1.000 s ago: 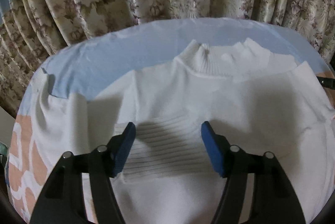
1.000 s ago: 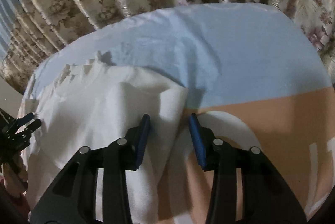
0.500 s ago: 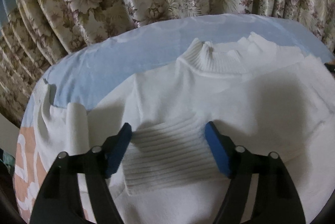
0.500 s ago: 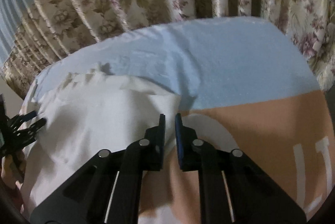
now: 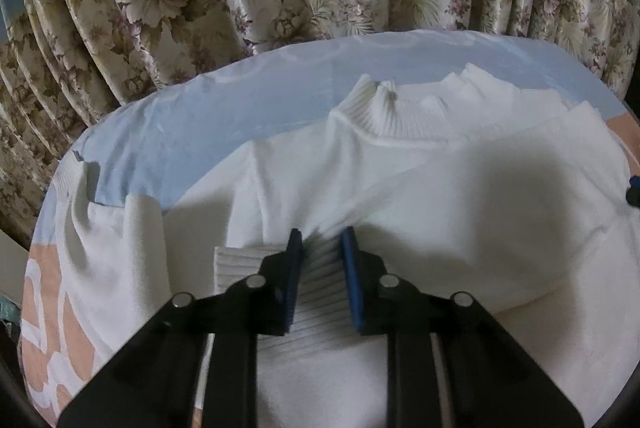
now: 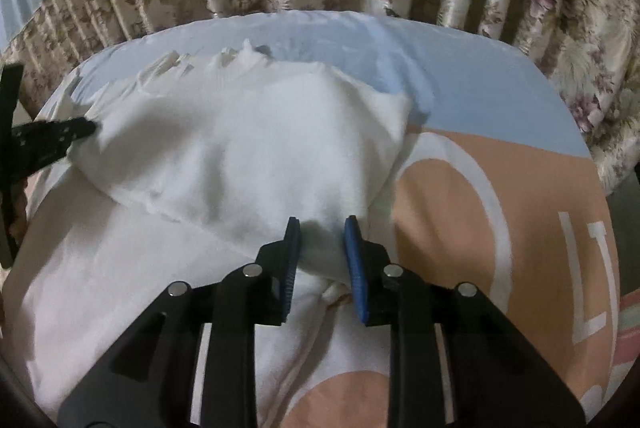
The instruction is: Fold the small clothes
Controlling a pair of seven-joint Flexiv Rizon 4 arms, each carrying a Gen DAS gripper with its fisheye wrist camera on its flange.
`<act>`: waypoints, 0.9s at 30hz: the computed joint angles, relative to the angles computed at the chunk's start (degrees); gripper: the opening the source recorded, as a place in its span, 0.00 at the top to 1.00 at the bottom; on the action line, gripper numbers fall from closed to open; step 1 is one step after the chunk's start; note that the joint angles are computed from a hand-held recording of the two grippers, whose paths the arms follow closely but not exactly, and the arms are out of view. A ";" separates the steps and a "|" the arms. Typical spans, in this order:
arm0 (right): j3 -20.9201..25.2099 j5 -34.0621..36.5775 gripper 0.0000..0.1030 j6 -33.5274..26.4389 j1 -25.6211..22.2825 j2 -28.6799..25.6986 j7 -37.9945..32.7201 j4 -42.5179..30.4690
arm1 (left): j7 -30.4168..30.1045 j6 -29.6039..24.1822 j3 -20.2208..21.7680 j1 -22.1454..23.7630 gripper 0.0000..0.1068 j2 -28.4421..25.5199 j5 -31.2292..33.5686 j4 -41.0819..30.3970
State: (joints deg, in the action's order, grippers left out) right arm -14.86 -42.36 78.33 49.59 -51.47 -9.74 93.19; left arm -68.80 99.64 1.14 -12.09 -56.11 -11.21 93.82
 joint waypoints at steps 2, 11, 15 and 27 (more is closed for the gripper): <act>-0.58 -0.38 0.77 -0.63 0.38 0.65 0.30 0.06 | -0.27 0.32 -0.88 0.79 0.79 0.29 0.05 0.65; -4.33 -0.46 0.19 0.98 3.89 -1.48 5.31 -4.77 | -2.55 5.25 -10.85 9.88 0.24 4.92 2.64 8.51; -3.23 -1.27 0.09 -1.82 4.07 -2.75 4.83 -9.06 | -4.79 6.74 -12.94 13.34 0.17 8.35 4.11 12.63; 2.34 -3.80 0.03 -13.51 1.30 -5.69 6.59 -19.81 | -6.61 4.61 -11.96 21.37 0.16 11.58 4.92 13.22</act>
